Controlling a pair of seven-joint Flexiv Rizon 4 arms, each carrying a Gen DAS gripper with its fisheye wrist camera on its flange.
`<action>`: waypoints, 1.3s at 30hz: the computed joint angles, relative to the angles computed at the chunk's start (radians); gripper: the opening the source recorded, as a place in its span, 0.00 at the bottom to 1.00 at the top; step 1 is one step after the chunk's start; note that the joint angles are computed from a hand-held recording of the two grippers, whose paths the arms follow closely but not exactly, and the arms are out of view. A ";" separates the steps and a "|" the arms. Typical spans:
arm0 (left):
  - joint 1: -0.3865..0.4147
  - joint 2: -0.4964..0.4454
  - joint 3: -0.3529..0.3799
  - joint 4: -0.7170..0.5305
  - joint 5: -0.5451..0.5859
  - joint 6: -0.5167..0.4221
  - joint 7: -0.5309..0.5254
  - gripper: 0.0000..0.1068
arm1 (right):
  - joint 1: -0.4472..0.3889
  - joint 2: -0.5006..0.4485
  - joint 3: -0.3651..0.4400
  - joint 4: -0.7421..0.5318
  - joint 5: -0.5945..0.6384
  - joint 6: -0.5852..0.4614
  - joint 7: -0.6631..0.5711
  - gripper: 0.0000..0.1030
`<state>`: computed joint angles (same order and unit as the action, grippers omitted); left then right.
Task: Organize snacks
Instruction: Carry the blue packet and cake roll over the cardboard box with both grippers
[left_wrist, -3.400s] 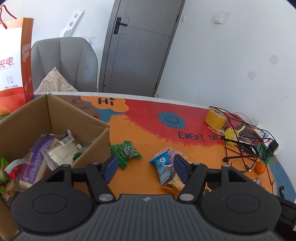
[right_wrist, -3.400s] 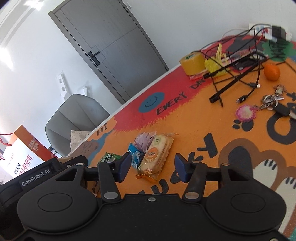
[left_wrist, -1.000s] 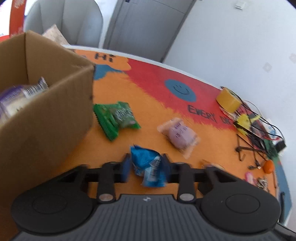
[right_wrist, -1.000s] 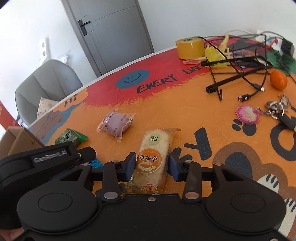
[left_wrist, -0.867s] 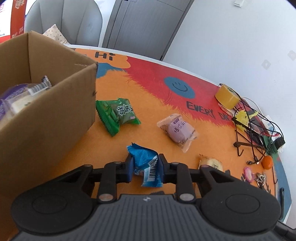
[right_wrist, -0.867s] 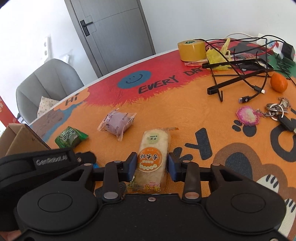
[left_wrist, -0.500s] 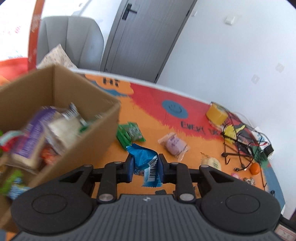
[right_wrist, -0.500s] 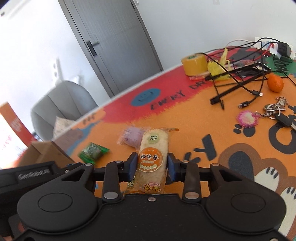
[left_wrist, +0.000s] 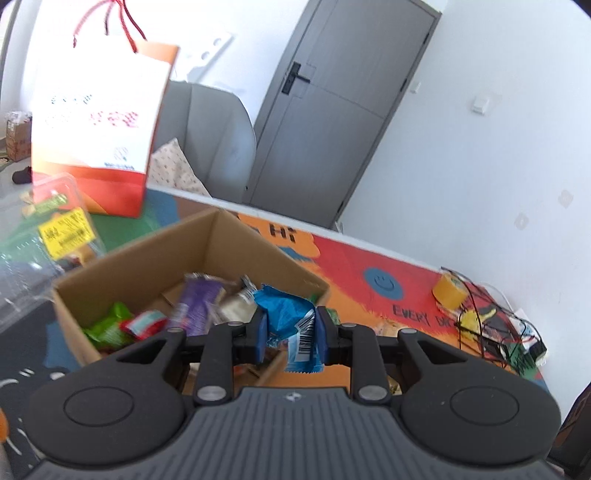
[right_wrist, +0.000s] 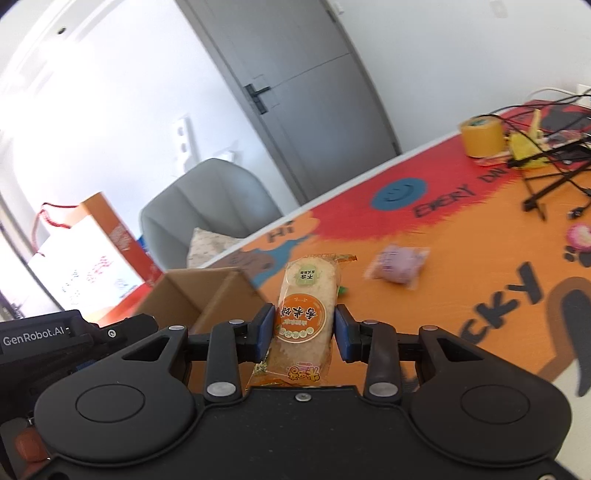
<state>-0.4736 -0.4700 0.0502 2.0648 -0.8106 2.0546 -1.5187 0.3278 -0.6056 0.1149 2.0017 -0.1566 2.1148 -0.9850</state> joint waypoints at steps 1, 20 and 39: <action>0.006 0.010 -0.001 0.012 0.008 0.008 -0.008 0.24 | 0.009 0.004 0.000 0.001 0.005 0.003 -0.002 0.34; 0.263 0.170 -0.052 0.232 0.274 0.058 -0.249 0.24 | 0.190 0.069 -0.037 -0.015 0.085 -0.023 -0.101 0.34; 0.546 0.112 -0.178 0.146 0.735 -0.044 -0.537 0.24 | 0.279 0.080 -0.074 -0.056 0.126 -0.135 -0.158 0.35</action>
